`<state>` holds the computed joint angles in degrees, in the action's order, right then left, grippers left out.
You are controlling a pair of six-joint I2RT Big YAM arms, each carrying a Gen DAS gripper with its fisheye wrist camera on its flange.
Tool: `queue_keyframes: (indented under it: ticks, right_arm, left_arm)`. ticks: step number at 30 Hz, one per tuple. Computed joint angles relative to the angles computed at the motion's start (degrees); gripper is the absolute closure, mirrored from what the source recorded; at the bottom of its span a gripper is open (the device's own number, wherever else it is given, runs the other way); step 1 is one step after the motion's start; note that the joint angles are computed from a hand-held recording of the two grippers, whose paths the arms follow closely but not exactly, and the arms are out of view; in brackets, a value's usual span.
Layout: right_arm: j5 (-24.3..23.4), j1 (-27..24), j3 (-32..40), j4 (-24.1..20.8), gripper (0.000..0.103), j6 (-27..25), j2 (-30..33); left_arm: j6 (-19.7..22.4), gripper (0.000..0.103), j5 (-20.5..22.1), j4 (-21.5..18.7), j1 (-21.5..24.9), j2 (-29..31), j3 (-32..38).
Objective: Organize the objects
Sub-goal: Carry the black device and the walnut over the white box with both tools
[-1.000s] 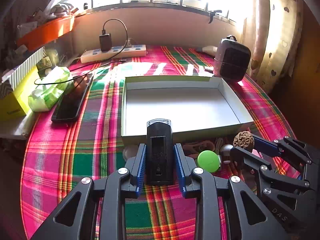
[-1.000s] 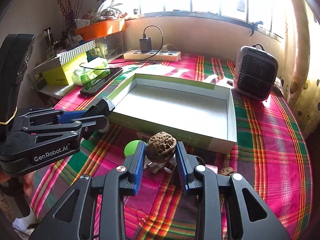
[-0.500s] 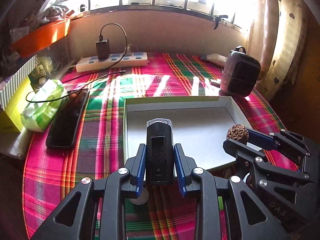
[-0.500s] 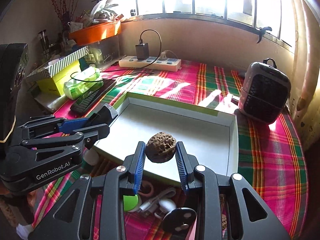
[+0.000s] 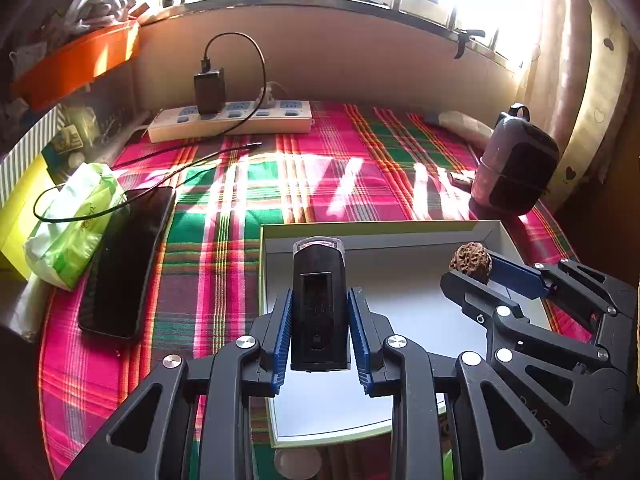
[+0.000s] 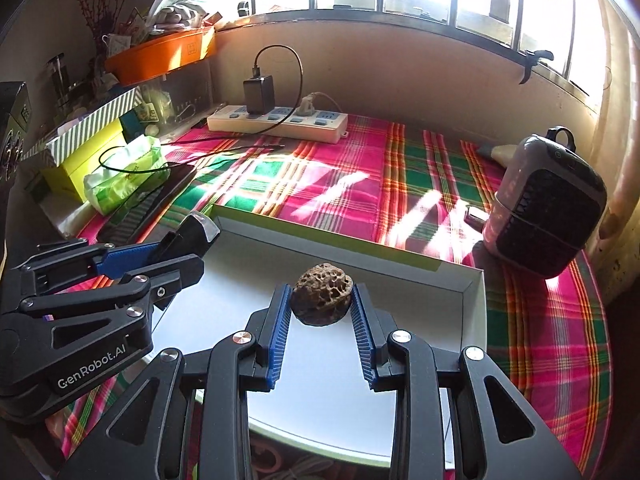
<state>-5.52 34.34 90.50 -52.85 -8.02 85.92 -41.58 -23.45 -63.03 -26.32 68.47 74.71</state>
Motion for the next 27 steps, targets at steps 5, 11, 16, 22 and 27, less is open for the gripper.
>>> queue_keyframes:
  ticks: [5, 11, 16, 22, 27]
  right_arm:
    - [0.63, -0.39, 3.04, -1.42, 0.071, 1.29, 3.65]
    - [1.02, -0.63, 5.39, -3.01, 0.071, 1.97, 6.40]
    - [1.72, -0.42, 6.69, -3.71, 0.071, 2.00, 7.86]
    - [2.29, -0.48, 7.37, -4.20, 0.071, 2.09, 8.84]
    - [2.80, -0.50, 7.91, -4.73, 0.071, 2.04, 9.26]
  left_arm:
    - [1.52, 0.078, 1.17, 1.12, 1.28, 1.30, -0.21]
    - [2.62, 0.078, 3.16, 1.80, 2.78, 2.81, 0.09]
    - [3.42, 0.078, 3.63, 1.61, 3.48, 4.08, 0.80]
    - [4.12, 0.078, 4.30, 1.58, 3.74, 5.31, 1.10]
    - [4.77, 0.078, 4.15, 1.31, 3.50, 5.90, 1.38]
